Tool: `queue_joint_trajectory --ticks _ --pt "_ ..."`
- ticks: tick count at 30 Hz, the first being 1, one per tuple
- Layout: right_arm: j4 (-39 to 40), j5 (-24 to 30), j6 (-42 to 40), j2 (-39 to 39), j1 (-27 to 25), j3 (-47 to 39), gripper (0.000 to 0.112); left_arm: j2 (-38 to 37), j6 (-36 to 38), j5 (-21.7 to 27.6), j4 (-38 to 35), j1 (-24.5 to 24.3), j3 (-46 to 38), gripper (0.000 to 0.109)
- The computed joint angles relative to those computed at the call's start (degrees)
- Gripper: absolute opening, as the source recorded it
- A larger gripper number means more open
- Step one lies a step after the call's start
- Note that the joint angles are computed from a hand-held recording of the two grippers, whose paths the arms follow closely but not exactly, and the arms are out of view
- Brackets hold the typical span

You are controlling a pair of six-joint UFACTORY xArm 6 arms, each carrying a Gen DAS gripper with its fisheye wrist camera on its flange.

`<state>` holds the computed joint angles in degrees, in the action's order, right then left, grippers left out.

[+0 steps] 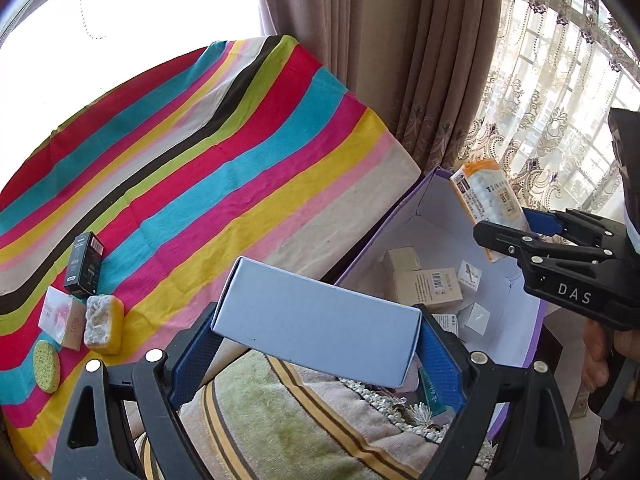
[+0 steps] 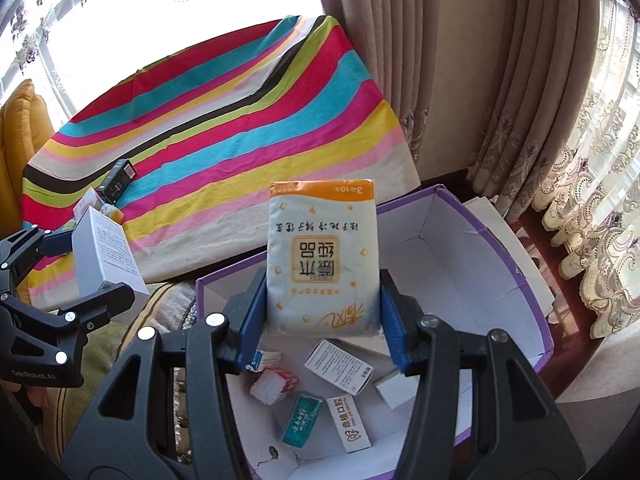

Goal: Organize objects
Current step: 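Carry the white box and tissue packet over the purple box and open both tools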

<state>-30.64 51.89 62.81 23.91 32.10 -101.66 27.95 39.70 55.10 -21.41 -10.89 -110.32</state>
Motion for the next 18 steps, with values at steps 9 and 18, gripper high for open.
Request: queue_joint_trajectory --ticks 9,18 --pt "-4.73 2.97 4.6 -4.42 -1.09 4.37 0.056 3.33 -0.48 3.66 -3.03 -2.13 -4.95 0.093" --pt "-6.85 4.73 6.01 -3.96 -1.19 2.92 0.064 6.07 -3.3 6.01 -4.34 -1.97 -9.19 0.099"
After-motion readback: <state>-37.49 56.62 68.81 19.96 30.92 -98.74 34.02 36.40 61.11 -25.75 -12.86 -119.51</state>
